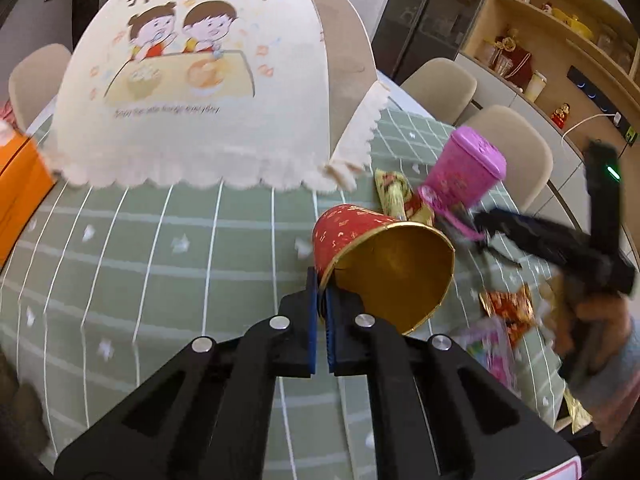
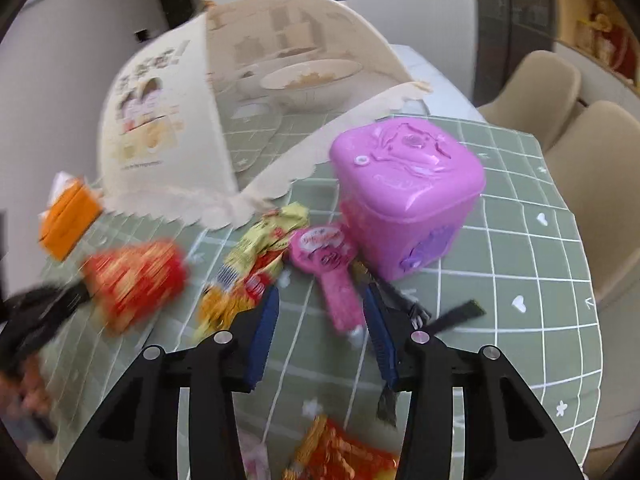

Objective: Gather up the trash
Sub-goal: 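Grasp the red-and-gold paper cup rim with the left tool while the right tool grasps a black wrapper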

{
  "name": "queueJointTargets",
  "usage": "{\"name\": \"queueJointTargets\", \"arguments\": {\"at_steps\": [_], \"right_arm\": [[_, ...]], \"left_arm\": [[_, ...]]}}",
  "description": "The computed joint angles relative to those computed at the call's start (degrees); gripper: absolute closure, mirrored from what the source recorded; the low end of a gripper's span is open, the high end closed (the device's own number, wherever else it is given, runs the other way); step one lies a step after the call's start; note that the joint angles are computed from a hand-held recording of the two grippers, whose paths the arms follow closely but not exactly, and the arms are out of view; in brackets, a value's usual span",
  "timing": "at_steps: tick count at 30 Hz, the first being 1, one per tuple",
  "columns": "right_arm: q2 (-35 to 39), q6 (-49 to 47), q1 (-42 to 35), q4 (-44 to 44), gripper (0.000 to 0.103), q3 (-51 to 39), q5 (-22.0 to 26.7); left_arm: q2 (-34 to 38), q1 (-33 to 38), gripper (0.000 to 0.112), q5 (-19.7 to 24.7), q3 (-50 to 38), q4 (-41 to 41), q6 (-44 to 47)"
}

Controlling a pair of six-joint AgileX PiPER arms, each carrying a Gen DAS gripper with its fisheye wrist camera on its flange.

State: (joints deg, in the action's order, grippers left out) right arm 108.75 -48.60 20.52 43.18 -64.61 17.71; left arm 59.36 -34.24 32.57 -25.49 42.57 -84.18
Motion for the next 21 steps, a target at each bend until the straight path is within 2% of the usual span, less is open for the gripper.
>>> {"name": "queueJointTargets", "arguments": {"at_steps": [1, 3, 5, 8, 9, 12, 13, 15, 18, 21], "right_arm": [[0.3, 4.1, 0.8, -3.4, 0.061, 0.4, -4.0], [0.8, 5.5, 0.2, -4.9, 0.061, 0.5, -6.2], [2.7, 1.9, -2.6, -2.2, 0.061, -1.5, -2.1], [8.3, 10.5, -5.4, -11.8, 0.061, -8.9, 7.7], [9.6, 11.6, -5.9, -13.1, 0.061, -10.3, 9.4], [8.0, 10.6, -5.3, -13.7, 0.062, -8.0, 8.2], [7.5, 9.7, -5.1, -13.3, 0.069, -7.0, 8.1], [5.3, 8.9, -3.9, -13.6, 0.072, -3.3, 5.2], [0.3, 1.9, -3.6, -7.3, 0.073, 2.6, 3.3], [-6.2, -4.2, -5.2, 0.4, 0.073, 7.4, 5.6]], "left_arm": [[-1.1, -1.6, 0.109, 1.6, 0.3, -0.5, -0.6], [-3.5, -4.5, 0.109, 4.0, 1.2, -1.5, -2.1], [-5.7, -6.3, 0.109, 5.0, 2.4, -3.0, -2.7], [-7.1, -7.4, 0.109, 5.2, 3.9, -3.6, -3.7], [-8.1, -8.3, 0.109, 5.5, 4.6, -3.6, -4.9], [-8.7, -7.3, 0.109, 4.3, 5.3, -4.5, -5.5], [-8.8, -7.0, 0.109, 4.2, 5.2, -4.5, -5.5], [-9.1, -8.4, 0.109, 5.6, 4.9, -3.6, -7.6], [-9.5, -11.4, 0.109, 8.4, 4.4, -2.0, -10.6], [-9.5, -15.4, 0.109, 12.5, 3.6, -0.4, -14.2]]}}
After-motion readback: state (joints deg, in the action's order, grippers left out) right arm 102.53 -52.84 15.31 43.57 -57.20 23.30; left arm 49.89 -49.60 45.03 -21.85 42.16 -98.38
